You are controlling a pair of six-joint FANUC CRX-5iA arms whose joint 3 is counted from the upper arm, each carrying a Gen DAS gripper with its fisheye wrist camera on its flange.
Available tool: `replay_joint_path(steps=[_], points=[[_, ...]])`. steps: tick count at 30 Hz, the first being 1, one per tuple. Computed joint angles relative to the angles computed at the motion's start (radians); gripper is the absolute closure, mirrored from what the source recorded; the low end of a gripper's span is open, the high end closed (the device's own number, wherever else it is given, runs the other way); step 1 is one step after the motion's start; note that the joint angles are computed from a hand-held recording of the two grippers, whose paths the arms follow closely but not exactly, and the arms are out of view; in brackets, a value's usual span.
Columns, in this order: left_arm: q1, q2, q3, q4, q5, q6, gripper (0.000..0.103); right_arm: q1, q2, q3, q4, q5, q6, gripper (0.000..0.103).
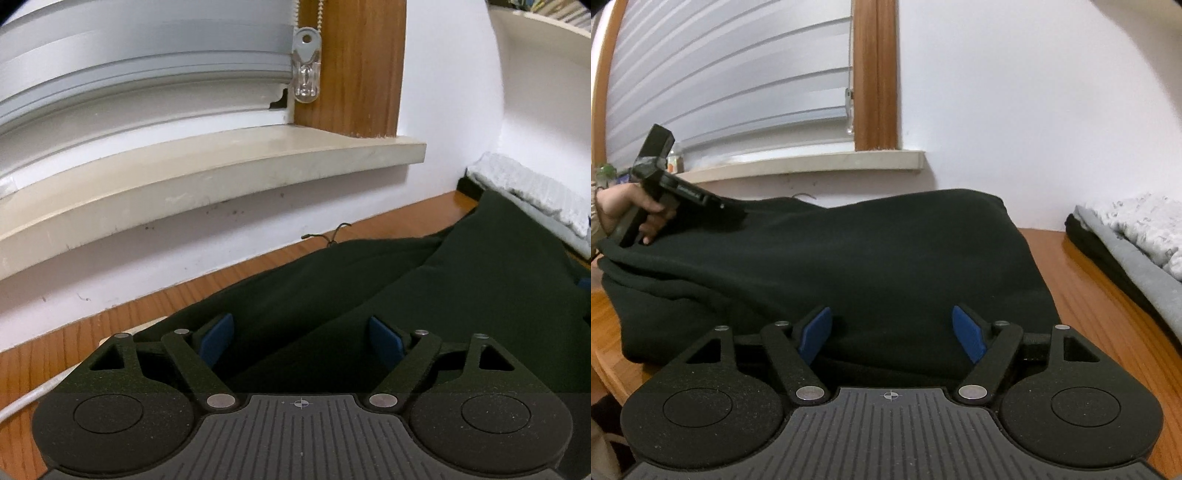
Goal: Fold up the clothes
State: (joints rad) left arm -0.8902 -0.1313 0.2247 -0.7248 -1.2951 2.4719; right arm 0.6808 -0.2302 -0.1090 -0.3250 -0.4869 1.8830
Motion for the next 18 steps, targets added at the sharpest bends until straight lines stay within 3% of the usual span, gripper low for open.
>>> replay_joint_path(steps=[14,16,18], points=[[-0.054,-0.012,-0.004,-0.068,-0.009,0.050,0.020,0.014,-0.001,-0.030,0.032,0.070,-0.006,0.031],[-0.071,0.005,0.027,-0.085,-0.026,0.025,0.020,0.010,0.000,-0.026,0.023,0.068,0.004,0.031],[-0.066,0.016,0.053,-0.056,0.017,-0.027,0.021,0.009,-0.001,-0.028,0.016,0.073,0.012,0.031]])
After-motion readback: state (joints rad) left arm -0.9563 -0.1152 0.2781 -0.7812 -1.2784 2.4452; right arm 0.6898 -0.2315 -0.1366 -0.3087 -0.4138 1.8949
